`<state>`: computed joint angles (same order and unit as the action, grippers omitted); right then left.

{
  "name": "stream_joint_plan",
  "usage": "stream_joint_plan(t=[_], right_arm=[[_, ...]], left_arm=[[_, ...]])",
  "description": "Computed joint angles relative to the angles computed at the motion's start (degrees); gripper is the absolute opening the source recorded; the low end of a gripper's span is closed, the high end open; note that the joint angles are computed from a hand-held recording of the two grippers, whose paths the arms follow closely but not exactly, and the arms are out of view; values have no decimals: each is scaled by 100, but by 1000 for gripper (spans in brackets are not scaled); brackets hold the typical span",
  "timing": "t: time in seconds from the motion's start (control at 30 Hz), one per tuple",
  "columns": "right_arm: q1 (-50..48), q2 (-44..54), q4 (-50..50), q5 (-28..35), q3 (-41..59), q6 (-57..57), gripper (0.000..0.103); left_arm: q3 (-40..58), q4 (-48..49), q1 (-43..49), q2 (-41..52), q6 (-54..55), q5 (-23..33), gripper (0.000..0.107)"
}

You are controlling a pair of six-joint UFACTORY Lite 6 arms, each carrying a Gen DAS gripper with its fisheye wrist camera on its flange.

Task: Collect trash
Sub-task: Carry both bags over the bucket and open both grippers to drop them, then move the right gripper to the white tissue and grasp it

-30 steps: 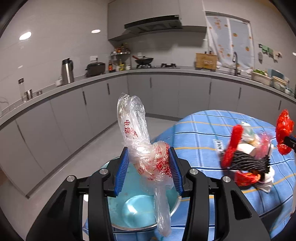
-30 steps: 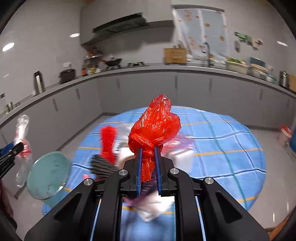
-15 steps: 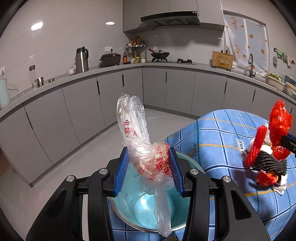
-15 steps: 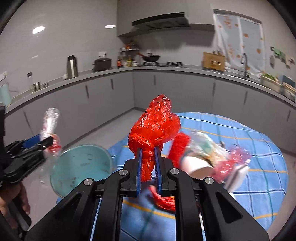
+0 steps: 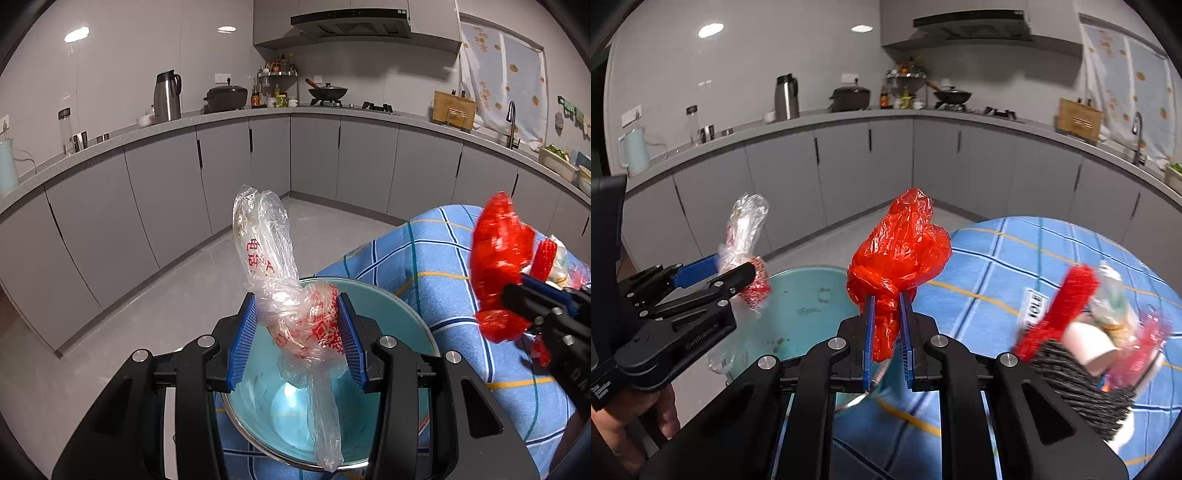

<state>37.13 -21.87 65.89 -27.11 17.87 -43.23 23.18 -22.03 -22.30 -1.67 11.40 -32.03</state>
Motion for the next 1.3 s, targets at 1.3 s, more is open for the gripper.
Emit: stream_joint_plan(t=[1.3], right_arm=[[-578,1039,-2809,247,137,2663,38]], left_arm=[[-42,248,267,192,-279,-211,80]])
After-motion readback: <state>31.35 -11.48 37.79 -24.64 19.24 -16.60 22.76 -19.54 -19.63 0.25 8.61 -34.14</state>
